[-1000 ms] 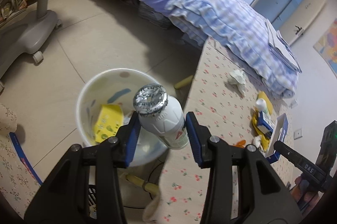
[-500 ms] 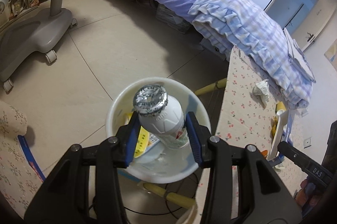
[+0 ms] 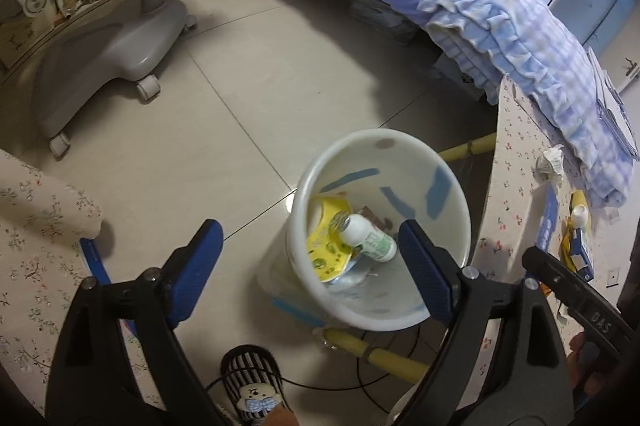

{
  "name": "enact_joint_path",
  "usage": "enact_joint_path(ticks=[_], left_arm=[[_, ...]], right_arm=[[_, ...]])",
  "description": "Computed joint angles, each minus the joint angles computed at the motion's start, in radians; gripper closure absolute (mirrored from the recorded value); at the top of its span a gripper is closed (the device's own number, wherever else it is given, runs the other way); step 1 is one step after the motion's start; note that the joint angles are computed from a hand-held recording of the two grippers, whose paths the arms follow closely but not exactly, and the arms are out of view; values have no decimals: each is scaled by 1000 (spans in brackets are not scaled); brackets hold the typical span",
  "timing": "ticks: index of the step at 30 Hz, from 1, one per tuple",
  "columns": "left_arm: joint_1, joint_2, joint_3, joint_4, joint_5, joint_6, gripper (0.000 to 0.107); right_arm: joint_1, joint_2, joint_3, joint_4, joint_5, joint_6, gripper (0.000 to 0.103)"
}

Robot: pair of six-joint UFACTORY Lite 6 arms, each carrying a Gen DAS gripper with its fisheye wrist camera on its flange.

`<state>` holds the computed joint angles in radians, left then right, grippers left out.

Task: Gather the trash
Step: 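Release the blue biscuit box into the white bin with the right tool, then grasp the orange peel on the table with the left tool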

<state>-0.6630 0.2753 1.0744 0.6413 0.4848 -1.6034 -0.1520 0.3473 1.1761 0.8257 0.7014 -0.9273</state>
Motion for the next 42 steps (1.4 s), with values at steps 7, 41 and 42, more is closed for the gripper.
enact_joint_path(ticks=[7,41,42], left_arm=[[0,-26,-12,23,27,-16,17],[-166,166,267,-58,66,98,17],[-176,191,303,-66,78,113,17]], right_arm=[[63,27,-8,37,-23,-26,52],[-455,38,140,-130,147,-108,27],[-479,53,162,-136,158,-110,27]])
